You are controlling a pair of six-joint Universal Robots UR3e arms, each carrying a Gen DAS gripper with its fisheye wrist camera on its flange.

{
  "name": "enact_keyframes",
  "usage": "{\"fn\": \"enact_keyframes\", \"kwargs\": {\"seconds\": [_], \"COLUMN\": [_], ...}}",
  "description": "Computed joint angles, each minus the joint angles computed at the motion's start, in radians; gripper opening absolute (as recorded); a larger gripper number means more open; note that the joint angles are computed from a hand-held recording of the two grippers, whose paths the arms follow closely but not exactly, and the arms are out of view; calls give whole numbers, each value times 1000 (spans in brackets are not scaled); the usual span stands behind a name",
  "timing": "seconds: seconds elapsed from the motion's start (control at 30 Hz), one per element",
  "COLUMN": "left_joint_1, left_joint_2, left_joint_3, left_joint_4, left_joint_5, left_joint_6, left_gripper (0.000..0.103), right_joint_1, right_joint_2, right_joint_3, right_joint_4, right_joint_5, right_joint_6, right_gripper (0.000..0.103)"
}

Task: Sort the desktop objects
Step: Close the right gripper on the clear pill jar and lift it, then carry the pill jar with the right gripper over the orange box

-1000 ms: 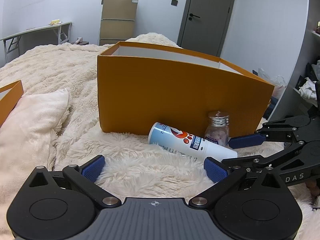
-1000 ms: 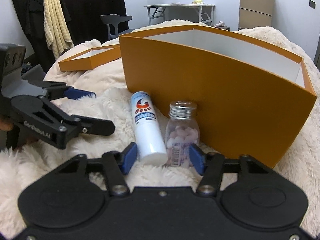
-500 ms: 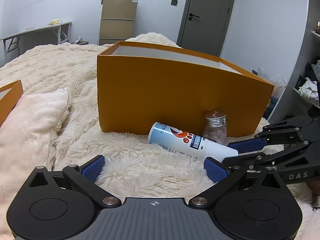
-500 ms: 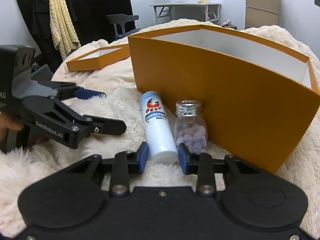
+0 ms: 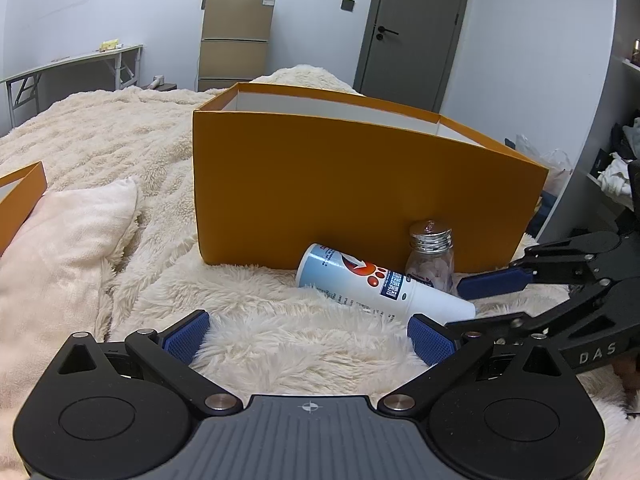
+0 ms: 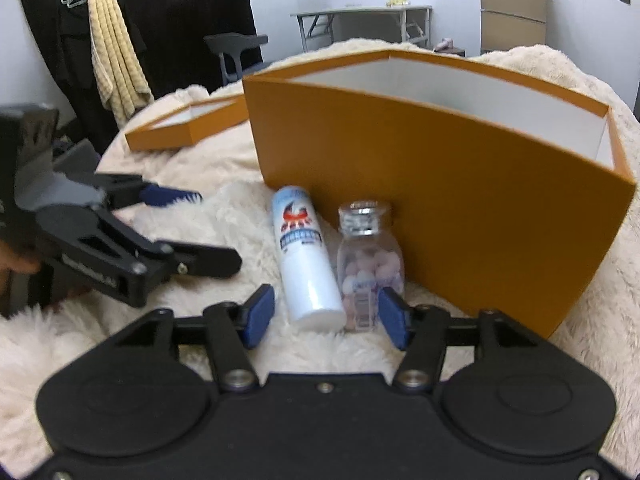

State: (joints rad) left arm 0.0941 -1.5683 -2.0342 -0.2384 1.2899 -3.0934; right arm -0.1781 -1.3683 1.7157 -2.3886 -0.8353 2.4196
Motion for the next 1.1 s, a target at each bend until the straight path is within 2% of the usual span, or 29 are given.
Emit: {"fn": "enact_keyframes", "kwargs": {"seconds": [0.23,0.37,0.5,0.67,0.83,0.93,0.97,1.1], "left_joint_1": [-2,-1,9,6,-7,-8,-8,-19], "left_joint_2": [2,3,5,7,0,0,-2,-4], "left_joint_3": [1,-1,-9,-10,-10,-9,-6,1], "left_joint_4": [-5,-3,0,1,8,5,0,-9], "left_joint_5": [0,-2,-14,-11,1,1,0,13], "left_joint_6": [-4,-4,-7,-9,-13,-14,-15,-14], "left_gripper": [103,103,103,103,103,103,103,103], "right_joint_1": [3,-22,-48,-75,-85,-70,-49,30], "right_joint_2": [6,-13,-12,-16,19,44,63,103], "right_joint_3": [0,25,64,66,71,38,-1,-62], "right_joint_4": [15,-25,-181,-196,-284,-271,-227,-228], "right_joint_5": [-12,16,14,41,90,104,101,17], "right_joint_6": [-5,19,136,169,264,273,244,221], "right_gripper": [55,45,43,44,47,55,61,61]}}
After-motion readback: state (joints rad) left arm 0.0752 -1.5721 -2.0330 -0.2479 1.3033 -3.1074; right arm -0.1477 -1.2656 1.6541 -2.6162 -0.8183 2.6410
